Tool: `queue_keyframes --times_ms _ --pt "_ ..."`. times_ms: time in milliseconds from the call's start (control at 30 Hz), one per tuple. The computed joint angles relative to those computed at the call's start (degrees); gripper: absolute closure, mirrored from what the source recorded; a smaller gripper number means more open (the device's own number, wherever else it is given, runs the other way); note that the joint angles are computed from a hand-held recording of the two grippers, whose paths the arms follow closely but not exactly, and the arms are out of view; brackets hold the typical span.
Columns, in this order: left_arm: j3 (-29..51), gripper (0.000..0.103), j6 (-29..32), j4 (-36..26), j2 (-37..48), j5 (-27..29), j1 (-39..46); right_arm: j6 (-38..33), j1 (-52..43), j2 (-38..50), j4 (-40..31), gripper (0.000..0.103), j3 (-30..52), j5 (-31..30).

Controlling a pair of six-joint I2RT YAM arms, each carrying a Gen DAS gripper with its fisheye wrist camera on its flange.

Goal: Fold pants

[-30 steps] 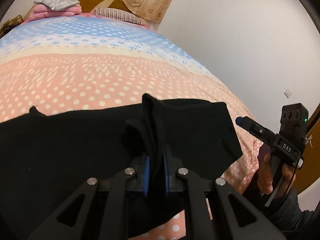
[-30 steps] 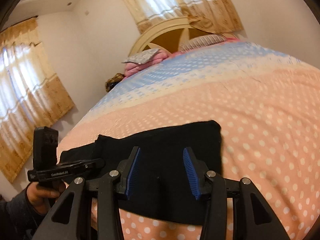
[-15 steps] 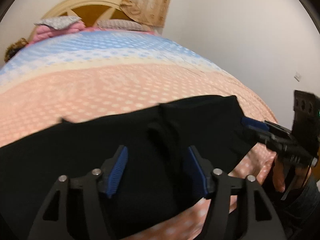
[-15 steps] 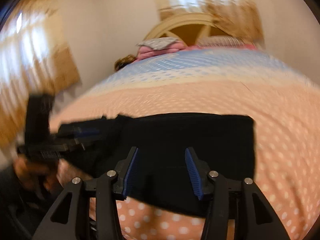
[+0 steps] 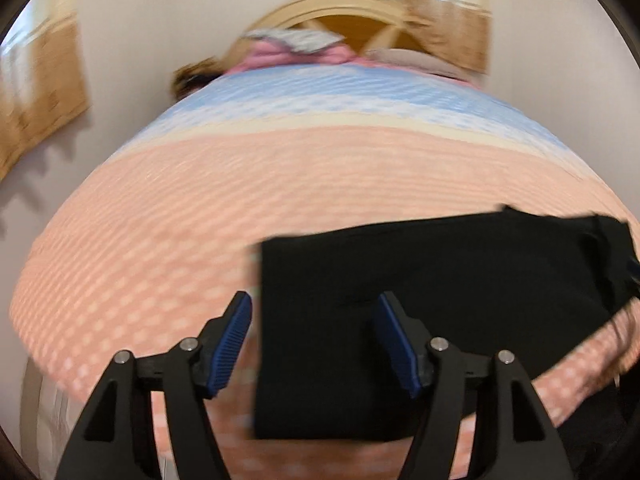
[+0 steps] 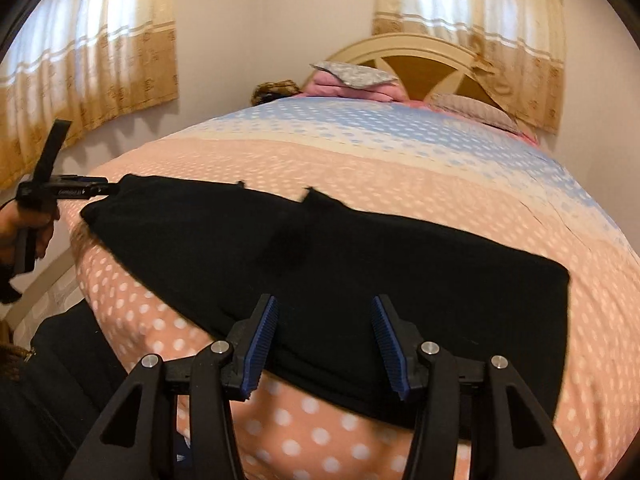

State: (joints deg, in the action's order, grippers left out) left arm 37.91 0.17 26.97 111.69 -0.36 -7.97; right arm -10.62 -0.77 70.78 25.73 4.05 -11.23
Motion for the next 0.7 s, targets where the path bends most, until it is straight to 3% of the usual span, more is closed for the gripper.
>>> queue_keyframes --times_ms 233,300,467,633,700 --pt "1.0 0.035 -5.8 5.9 7.5 9.6 5.1 -0.3 7.2 14.6 7.5 0.051 3.6 4.1" --pt "1.9 0.036 -6.7 6.2 8.4 11.1 4.4 -0.8 4.0 14.2 6.8 0.051 3.7 0.3" --pt "3.1 0.037 -6.4 6.2 9.5 5.6 -0.4 -0.6 -0.6 14.2 6.8 0.051 3.2 -3.7" --pt "3.6 0.039 -8.2 6.3 9.9 15.1 4.8 -1.3 0.5 14.7 9.5 0.051 1.7 -2.1" --pt "3.2 0.042 -9.7 6.7 9.5 16.4 5.8 -1.6 -0.4 14.6 9.4 0.051 1.5 -2.9"
